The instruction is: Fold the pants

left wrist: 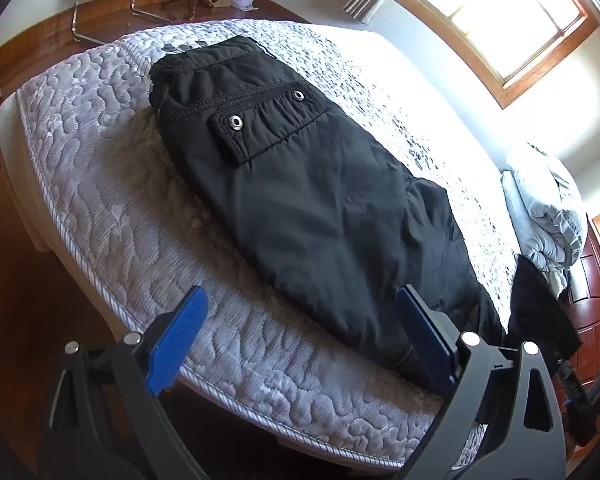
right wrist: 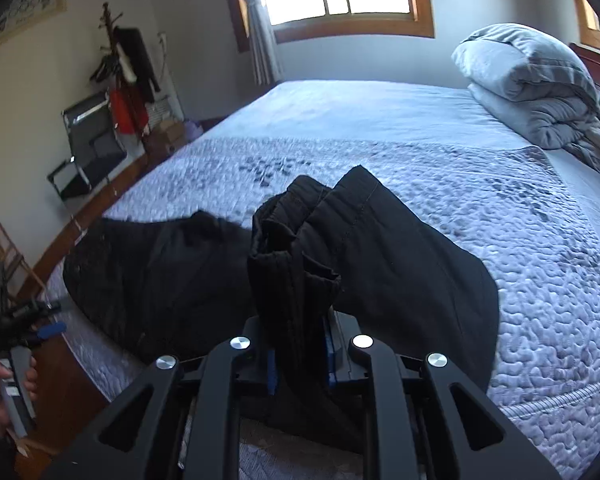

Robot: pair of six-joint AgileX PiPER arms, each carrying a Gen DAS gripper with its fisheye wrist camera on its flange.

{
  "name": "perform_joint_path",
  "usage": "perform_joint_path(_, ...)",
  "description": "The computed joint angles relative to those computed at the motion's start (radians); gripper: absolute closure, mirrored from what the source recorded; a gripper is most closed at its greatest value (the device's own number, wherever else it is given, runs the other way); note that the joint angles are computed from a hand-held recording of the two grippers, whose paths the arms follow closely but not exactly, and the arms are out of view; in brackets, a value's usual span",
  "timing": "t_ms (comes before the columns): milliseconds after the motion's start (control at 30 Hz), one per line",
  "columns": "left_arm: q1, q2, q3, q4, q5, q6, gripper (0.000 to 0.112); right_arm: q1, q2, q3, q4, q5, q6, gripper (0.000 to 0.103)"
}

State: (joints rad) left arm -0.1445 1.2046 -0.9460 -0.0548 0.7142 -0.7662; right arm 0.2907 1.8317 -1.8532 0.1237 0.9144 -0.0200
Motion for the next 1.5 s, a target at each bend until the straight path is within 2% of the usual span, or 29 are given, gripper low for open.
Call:
perform_joint_path(200, 0.016, -0.011, 0.018, -0.014, 0.000, -0.005, 0.018, 0.052, 0.036, 0.006, -0.036, 0.023, 0.009, 0.086)
perform_joint_path(567, 0.003, 0.017, 0.029, -0.034, -0.015, -0.002, 0.018, 0.130, 0.082, 0.072, -0.102, -0.015, 0.045, 0.084)
perform_joint_path(633, -0.005, 0.025, 0.027, -0.034, -0.015, -0.005, 0.018, 0.128, 0.087, 0.079, -0.080, -0.015, 0.027, 0.075)
perform_joint_path(700, -0.013, 0.030, 0.029, -0.035, -0.019, -0.006, 0.018, 0.116, 0.080, 0.093, -0.023, -0.015, -0.013, 0.059)
perform_joint_path(800, -0.019, 0.038, 0.028, -0.038, -0.022, -0.008, 0.018, 0.073, 0.039, 0.133, 0.160, -0.005, -0.133, 0.044)
perform_joint_path(867, -0.021, 0.041, 0.029, -0.039, -0.025, -0.010, 0.018, 0.037, -0.005, 0.180, 0.295, -0.015, -0.212, 0.043)
perform_joint_path(933, -0.019, 0.046, 0.032, -0.049, -0.030, -0.005, 0.017, 0.021, -0.045, 0.218, 0.338, -0.038, -0.221, 0.043)
perform_joint_path(1033, -0.023, 0.056, 0.036, -0.055, -0.044, -0.006, 0.017, 0.051, -0.073, 0.229, 0.213, -0.069, -0.155, 0.043)
perform_joint_path(1133, -0.027, 0.063, 0.040, -0.068, -0.051, 0.000, 0.017, 0.096, -0.052, 0.207, 0.082, -0.060, -0.107, 0.043)
perform_joint_path(1233, -0.031, 0.068, 0.043, -0.074, -0.058, 0.004, 0.017, 0.126, -0.010, 0.175, 0.015, -0.045, -0.071, 0.046)
perform_joint_path(1300, -0.031, 0.068, 0.045, -0.074, -0.057, 0.004, 0.017, 0.132, 0.004, 0.175, -0.024, -0.045, -0.046, 0.059)
perform_joint_path(1333, -0.029, 0.066, 0.049, -0.076, -0.058, 0.004, 0.017, 0.130, 0.018, 0.163, -0.034, -0.035, -0.033, 0.063)
perform_joint_path(1400, -0.024, 0.065, 0.056, -0.081, -0.064, 0.004, 0.017, 0.108, 0.031, 0.152, 0.020, -0.017, -0.059, 0.077)
perform_joint_path(1433, -0.020, 0.064, 0.059, -0.085, -0.064, 0.006, 0.017, 0.105, 0.031, 0.151, 0.023, -0.016, -0.060, 0.078)
perform_joint_path(1500, -0.010, 0.062, 0.069, -0.102, -0.068, 0.021, 0.017, 0.108, 0.024, 0.155, 0.015, -0.026, -0.067, 0.089)
